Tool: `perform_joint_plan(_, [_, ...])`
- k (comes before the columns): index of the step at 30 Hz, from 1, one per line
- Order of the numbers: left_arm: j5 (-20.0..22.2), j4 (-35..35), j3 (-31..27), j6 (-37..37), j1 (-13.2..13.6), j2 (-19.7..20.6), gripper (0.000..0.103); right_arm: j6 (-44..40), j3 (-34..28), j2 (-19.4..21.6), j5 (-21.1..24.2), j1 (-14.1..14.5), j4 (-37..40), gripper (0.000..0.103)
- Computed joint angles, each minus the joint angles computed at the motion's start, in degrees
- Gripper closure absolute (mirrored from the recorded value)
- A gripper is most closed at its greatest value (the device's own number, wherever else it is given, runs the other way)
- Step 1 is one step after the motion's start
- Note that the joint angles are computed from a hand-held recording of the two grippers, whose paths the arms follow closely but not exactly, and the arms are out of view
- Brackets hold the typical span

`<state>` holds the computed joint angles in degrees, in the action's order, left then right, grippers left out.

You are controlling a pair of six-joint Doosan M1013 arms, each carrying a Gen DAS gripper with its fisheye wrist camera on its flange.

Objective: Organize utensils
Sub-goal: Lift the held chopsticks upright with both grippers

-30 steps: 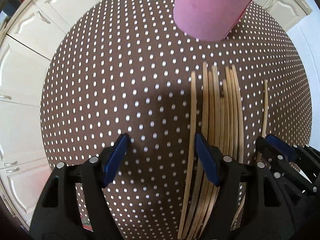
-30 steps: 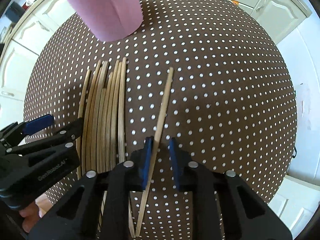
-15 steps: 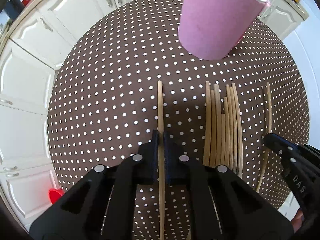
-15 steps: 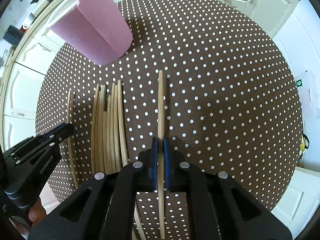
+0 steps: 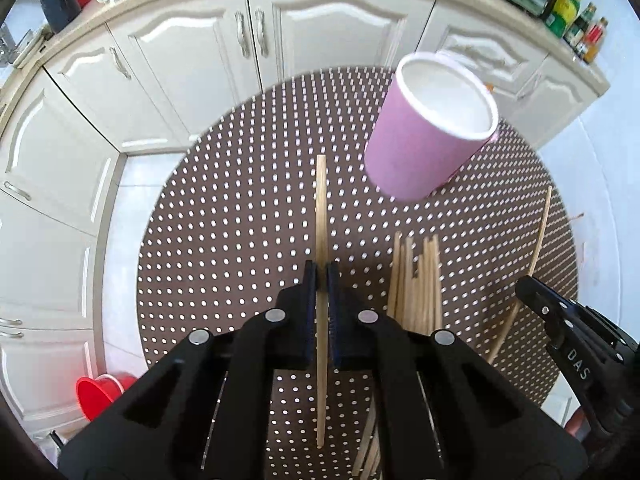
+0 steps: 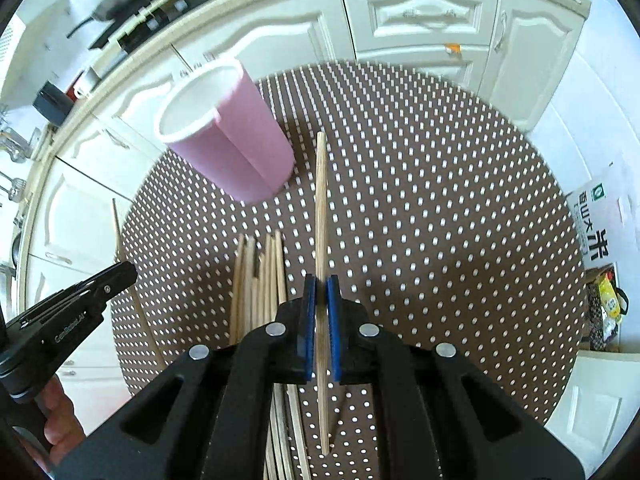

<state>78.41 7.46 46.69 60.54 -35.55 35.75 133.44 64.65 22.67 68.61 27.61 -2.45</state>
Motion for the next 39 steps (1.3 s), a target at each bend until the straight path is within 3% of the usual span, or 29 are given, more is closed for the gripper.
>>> perform_joint_plan(5, [-3.3, -0.1, 4.2, -1.9, -0.2, -3.6, 0.097, 1.7, -0.7, -1.4, -1.3, 1.2, -2.9, 0.098])
perform_joint_plan(15, [-7.1, 3.1, 5.0, -4.4, -1.2, -6.4, 0.097, 2.5, 0.6, -2.6, -7.7, 2.4, -7.4, 0.098])
perform_joint_plan(39, [-13.9, 13.2, -1.5, -2.9, -4.6, -7.7, 0.098, 3.6, -3.2, -4.6, -17.7, 2.2, -16.5, 0.098])
